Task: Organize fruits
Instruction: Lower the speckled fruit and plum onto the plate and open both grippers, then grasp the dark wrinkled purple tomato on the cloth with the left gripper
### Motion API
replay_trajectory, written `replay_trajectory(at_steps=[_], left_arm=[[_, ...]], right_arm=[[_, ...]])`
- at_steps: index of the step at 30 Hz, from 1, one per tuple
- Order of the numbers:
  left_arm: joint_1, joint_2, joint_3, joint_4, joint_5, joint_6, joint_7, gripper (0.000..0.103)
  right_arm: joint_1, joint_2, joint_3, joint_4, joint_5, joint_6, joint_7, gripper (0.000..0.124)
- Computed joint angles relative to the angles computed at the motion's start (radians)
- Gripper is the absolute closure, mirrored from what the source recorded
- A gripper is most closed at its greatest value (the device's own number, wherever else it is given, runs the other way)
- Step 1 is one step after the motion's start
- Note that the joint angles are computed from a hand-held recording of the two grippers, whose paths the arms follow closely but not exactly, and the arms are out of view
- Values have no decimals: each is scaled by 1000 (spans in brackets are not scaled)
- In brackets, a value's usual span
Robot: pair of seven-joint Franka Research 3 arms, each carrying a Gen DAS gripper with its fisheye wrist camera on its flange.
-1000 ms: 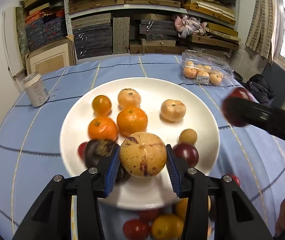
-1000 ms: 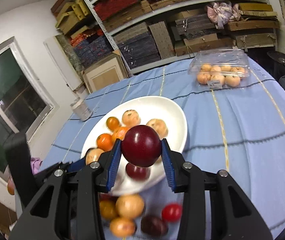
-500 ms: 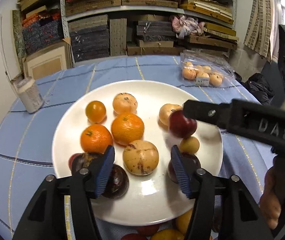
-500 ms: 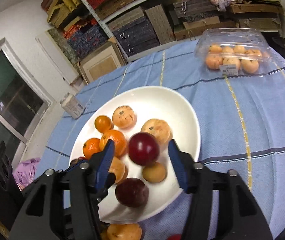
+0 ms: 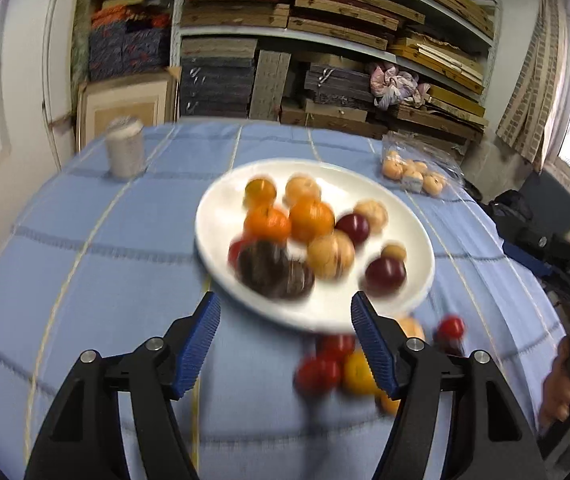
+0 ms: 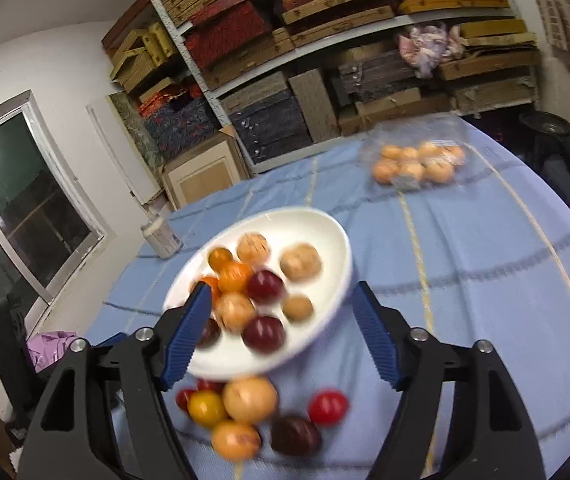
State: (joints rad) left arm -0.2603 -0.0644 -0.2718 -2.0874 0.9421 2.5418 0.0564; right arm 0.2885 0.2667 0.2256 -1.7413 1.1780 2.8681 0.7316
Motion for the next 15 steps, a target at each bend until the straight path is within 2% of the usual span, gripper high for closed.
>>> replay_trajectory(at_steps=[3,5,8,12,15], left_arm=[[-22,-73,-34,-87,31,5,-57,34],[-37,-94,-64,-115,57,-5,-77,29],[-72,-101,-106,-130,72,-40,-71,29],[-116,-47,-116,-89,29,-105,41,25],[-130,-42,-104,-90,45,-99,33,22]], right_arm=[[6,-46,-12,-98,14,46,24,43],[-10,-70,-8,-131,96,44,-23,41],[-13,-96,-16,-155,239,61,-104,36],[-1,-102,-52,-173,240,26,-62,36],[7,-105,-63,-182,208,19,-22,36]])
